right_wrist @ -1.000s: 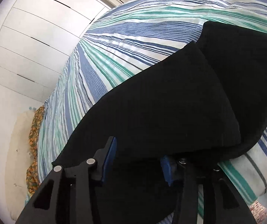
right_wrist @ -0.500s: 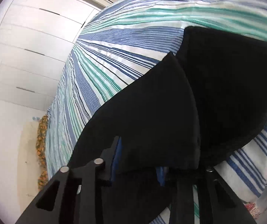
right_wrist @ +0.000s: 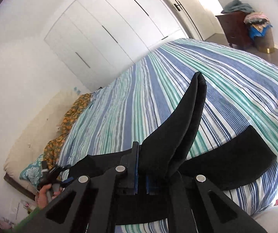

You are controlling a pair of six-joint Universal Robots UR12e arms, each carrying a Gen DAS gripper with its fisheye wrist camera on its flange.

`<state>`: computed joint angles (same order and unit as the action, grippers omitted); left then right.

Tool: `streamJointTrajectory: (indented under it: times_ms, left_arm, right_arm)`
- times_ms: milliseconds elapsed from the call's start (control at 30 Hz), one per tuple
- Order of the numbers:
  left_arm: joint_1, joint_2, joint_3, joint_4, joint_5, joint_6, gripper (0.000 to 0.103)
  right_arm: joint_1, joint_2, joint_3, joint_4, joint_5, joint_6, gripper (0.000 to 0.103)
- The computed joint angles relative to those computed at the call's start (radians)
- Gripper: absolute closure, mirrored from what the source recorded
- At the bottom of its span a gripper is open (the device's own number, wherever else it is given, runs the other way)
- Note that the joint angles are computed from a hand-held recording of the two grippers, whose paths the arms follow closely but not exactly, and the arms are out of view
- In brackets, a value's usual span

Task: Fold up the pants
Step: 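Grasp both leg hems with the right gripper while the left gripper grasps the waistband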

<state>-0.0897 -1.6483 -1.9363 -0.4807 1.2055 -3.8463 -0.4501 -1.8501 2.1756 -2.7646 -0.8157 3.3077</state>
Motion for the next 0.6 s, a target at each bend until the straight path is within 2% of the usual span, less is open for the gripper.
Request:
streamJointTrajectory:
  times_ms: [167,200,233,267,300,367,467,600]
  left_arm:
    - [0.007,-0.070,0.062,-0.076,0.009,-0.066,0.003]
    - [0.008,-0.075,0.061,-0.074,0.016,-0.086,0.025]
    - [0.012,-0.076,0.057,-0.072,0.005,-0.097,0.099]
    - [0.021,-0.075,0.054,-0.091,-0.023,-0.104,0.094]
    - [0.024,-0.063,0.041,-0.069,-0.026,-0.129,0.099]
    - [0.025,-0.018,0.013,0.008,-0.007,-0.126,0.099]
    - [0.017,0.095,-0.036,0.146,0.083,-0.080,0.099]
    - [0.009,0.256,-0.151,0.287,0.196,-0.062,0.095]
  right_arm:
    - [-0.073,-0.106,0.047,0.004,0.152,-0.073,0.098]
    - [-0.090,-0.120,0.055,0.016,0.183,-0.086,0.098]
    - [-0.101,-0.129,0.060,0.029,0.201,-0.097,0.098]
    - [-0.112,-0.135,0.061,0.061,0.211,-0.118,0.098]
    - [-0.122,-0.136,0.059,0.100,0.203,-0.144,0.098]
    - [-0.116,-0.113,0.044,0.159,0.144,-0.165,0.098]
    - [-0.082,-0.030,0.007,0.123,0.061,-0.169,0.098]
    - [-0.065,0.078,-0.062,0.008,0.110,-0.093,0.098]
